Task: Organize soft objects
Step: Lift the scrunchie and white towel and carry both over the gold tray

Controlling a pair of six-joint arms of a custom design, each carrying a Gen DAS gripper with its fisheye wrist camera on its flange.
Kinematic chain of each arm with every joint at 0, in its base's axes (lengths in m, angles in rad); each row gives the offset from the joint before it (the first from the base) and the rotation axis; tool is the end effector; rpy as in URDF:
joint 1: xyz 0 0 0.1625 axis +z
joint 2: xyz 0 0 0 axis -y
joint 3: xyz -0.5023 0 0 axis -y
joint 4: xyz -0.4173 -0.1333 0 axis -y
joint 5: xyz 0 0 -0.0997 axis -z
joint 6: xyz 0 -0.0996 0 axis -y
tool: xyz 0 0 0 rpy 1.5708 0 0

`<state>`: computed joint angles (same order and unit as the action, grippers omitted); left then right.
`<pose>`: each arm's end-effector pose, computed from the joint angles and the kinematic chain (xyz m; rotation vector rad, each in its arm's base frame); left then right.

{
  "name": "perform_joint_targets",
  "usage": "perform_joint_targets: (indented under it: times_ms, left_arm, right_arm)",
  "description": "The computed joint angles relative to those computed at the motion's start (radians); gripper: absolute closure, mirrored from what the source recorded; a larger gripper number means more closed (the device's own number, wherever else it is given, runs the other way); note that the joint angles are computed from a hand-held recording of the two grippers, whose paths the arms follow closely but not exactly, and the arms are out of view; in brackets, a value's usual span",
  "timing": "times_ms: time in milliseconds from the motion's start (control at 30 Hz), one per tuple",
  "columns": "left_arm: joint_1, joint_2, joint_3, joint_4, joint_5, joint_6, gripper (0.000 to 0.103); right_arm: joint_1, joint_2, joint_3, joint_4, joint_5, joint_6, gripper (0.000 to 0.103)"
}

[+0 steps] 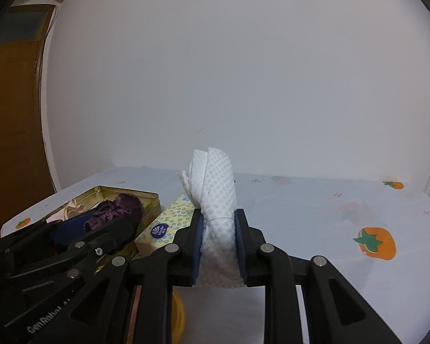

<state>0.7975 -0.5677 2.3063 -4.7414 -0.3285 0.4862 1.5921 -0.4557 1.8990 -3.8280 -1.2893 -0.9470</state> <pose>-0.1161 -0.4448 0.1154 0.1357 1.8598 -1.5251 0.1746 -0.6385 -0.0236 1.4301 -2.3581 1.2358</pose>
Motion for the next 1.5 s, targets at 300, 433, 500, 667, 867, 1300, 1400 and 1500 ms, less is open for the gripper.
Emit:
perform_joint_targets:
  times_ms: [300, 433, 500, 667, 867, 1300, 1400, 1500]
  left_arm:
    - [-0.024, -0.041, 0.053, 0.037, 0.0, -0.068, 0.067]
    - [-0.034, -0.066, 0.081, 0.064, -0.005, -0.105, 0.067]
    - [-0.04, -0.077, 0.093, 0.074, -0.005, -0.117, 0.067]
    - [-0.063, -0.094, 0.11, 0.051, 0.011, -0.09, 0.067]
    - [-0.086, -0.104, 0.113, 0.006, 0.038, -0.036, 0.067]
    - [-0.081, -0.151, 0.14, -0.053, 0.105, 0.007, 0.067]
    - [-0.083, -0.157, 0.144, -0.069, 0.115, 0.022, 0.067]
    - [-0.082, -0.163, 0.151, -0.074, 0.122, 0.024, 0.067]
  right_arm:
    - [0.023, -0.019, 0.002, 0.039, 0.015, 0.022, 0.079]
    - [0.034, -0.033, 0.008, 0.052, 0.026, 0.022, 0.079]
    - [0.039, -0.039, 0.011, 0.061, 0.032, 0.021, 0.079]
    - [0.05, -0.054, 0.015, 0.092, 0.046, 0.034, 0.079]
    - [0.059, -0.062, 0.018, 0.103, 0.054, 0.027, 0.079]
    - [0.039, -0.109, 0.004, 0.225, 0.075, -0.023, 0.079]
    - [0.033, -0.117, 0.002, 0.25, 0.08, -0.041, 0.079]
    - [0.028, -0.13, 0.0, 0.277, 0.084, -0.055, 0.079]
